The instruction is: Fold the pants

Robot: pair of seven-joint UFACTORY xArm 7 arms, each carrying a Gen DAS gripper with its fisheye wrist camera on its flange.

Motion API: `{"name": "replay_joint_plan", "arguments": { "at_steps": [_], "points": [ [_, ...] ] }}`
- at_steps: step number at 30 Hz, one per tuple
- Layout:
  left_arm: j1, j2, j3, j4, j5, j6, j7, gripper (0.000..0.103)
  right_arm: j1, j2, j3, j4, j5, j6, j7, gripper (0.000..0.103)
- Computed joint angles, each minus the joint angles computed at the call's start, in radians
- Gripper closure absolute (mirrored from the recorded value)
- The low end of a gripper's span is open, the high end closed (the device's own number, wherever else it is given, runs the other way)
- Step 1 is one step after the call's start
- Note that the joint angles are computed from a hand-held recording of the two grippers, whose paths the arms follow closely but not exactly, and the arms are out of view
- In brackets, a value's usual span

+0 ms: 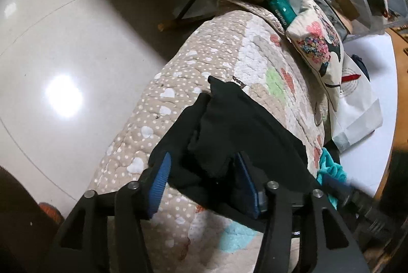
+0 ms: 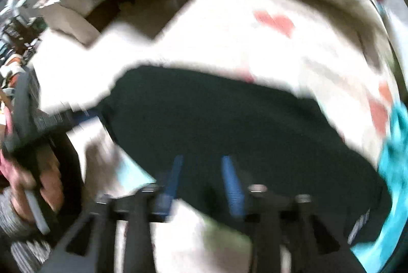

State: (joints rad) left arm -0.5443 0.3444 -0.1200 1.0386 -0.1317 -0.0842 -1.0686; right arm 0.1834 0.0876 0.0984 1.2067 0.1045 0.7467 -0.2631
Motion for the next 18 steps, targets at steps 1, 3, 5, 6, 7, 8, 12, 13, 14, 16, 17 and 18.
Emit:
{"name": "replay_joint_plan", "arguments": {
  "at_steps": [1, 3, 5, 6, 7, 8, 12, 13, 14, 16, 17, 18],
  "points": [
    [0.008, 0.005, -0.009, -0.003, -0.001, -0.011, 0.002, 0.048, 0.013, 0.065, 0.010, 0.075, -0.008, 0.011, 0.008, 0.044],
    [0.056, 0.024, -0.062, -0.005, -0.008, -0.042, 0.010, 0.045, 0.044, 0.181, 0.021, 0.214, -0.045, 0.058, 0.041, 0.044],
    [0.065, 0.036, -0.070, -0.004, -0.013, -0.057, 0.014, 0.041, 0.078, 0.298, 0.027, 0.361, -0.074, 0.129, 0.066, 0.044],
    [0.077, 0.045, -0.083, -0.001, -0.014, -0.065, 0.016, 0.040, 0.090, 0.326, 0.027, 0.395, -0.081, 0.151, 0.076, 0.044],
    [0.092, 0.051, -0.099, 0.000, -0.014, -0.073, 0.018, 0.039, 0.112, 0.383, 0.025, 0.465, -0.098, 0.189, 0.095, 0.044],
    [0.102, 0.057, -0.110, 0.000, -0.014, -0.083, 0.019, 0.036, 0.128, 0.438, 0.023, 0.527, -0.112, 0.212, 0.103, 0.044],
    [0.113, 0.074, -0.127, 0.003, -0.016, -0.124, 0.016, 0.030, 0.220, 0.598, -0.005, 0.735, -0.197, 0.334, 0.145, 0.041],
    [0.121, 0.075, -0.135, 0.000, -0.015, -0.133, 0.012, 0.029, 0.249, 0.638, -0.018, 0.786, -0.226, 0.360, 0.161, 0.040],
    [0.141, 0.081, -0.155, -0.001, -0.010, -0.146, 0.006, 0.029, 0.273, 0.679, -0.028, 0.840, -0.247, 0.388, 0.174, 0.038],
    [0.179, 0.090, -0.192, -0.004, 0.006, -0.160, -0.008, 0.031, 0.311, 0.748, -0.045, 0.938, -0.275, 0.440, 0.196, 0.034],
    [0.192, 0.091, -0.202, -0.009, 0.007, -0.160, -0.021, 0.031, 0.328, 0.787, -0.054, 0.992, -0.289, 0.470, 0.203, 0.032],
    [0.246, 0.103, -0.252, -0.010, 0.033, -0.164, -0.032, 0.032, 0.355, 0.834, -0.075, 1.062, -0.319, 0.517, 0.209, 0.032]
  ]
}}
